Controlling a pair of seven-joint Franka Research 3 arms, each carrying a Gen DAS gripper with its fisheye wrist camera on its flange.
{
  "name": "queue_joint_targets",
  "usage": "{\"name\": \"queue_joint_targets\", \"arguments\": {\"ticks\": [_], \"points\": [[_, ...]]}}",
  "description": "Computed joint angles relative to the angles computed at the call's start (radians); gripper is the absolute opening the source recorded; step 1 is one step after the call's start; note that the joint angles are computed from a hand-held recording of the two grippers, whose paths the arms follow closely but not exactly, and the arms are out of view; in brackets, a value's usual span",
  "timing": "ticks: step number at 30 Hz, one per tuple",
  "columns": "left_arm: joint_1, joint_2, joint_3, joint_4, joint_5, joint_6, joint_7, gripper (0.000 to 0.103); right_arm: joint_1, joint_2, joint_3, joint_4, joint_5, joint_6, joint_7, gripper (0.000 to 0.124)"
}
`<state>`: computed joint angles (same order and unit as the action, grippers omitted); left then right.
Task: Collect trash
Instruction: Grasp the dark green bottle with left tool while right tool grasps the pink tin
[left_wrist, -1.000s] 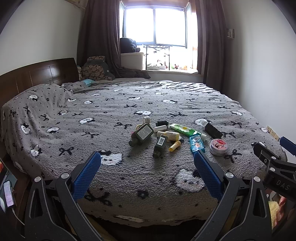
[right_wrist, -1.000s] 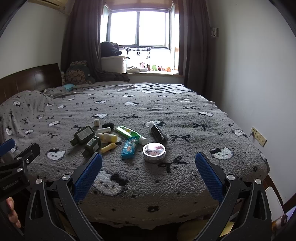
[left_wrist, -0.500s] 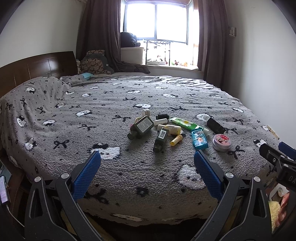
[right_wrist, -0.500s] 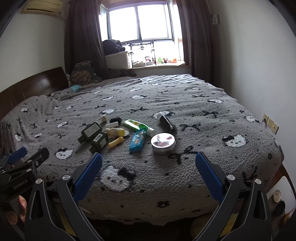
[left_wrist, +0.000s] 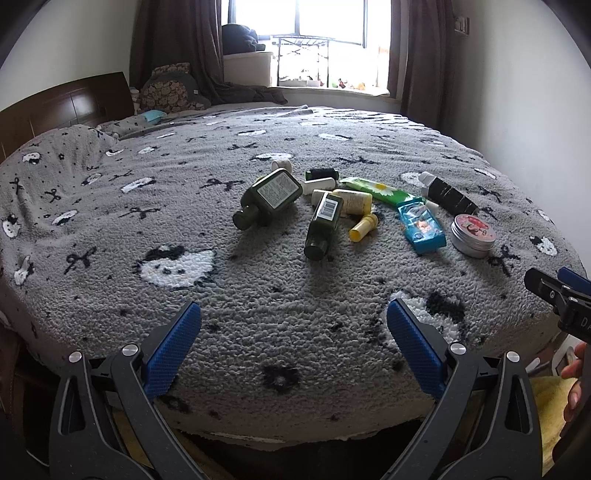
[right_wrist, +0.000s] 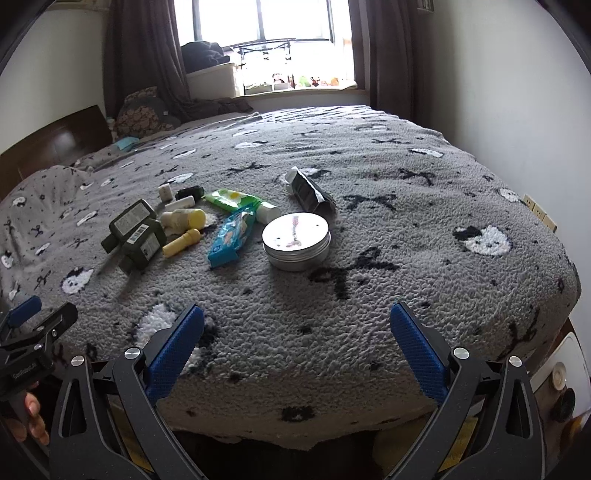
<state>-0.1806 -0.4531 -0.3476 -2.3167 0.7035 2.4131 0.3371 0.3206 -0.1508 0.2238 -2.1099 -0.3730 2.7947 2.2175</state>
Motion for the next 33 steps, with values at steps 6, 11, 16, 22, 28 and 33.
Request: {"name": "queue_joint_targets", "arguments": {"ticks": [6, 11, 16, 22, 28, 33], "points": [[0.015, 0.091, 0.036, 0.024, -0.004, 0.073, 0.023, 0.095, 0.022, 0.099, -0.030, 0.070, 0.008, -0.003, -0.052, 0.100], [0.023, 0.167, 0.073, 0.062, -0.023, 0.136, 0.095, 0.083, 0.057, 0.197, -0.076, 0.163, -0.088, -0.028, -0.008, 0.098], [0.034, 0.253, 0.090, 0.120, -0.021, 0.157, 0.130, 0.075, 0.105, 0.279, -0.130, 0.242, -0.090, -0.053, -0.023, 0.095], [0.046, 0.330, 0.110, 0.184, 0.011, 0.190, 0.144, 0.061, 0.130, 0.350, -0.169, 0.317, -0.016, -0.024, -0.096, 0.089], [0.042, 0.402, 0.138, 0.256, -0.007, 0.202, 0.196, 0.045, 0.165, 0.429, -0.199, 0.424, 0.028, -0.049, -0.157, 0.087], [0.034, 0.429, 0.150, 0.284, -0.039, 0.209, 0.244, 0.026, 0.191, 0.467, -0.222, 0.477, 0.049, -0.068, -0.191, 0.073]]}}
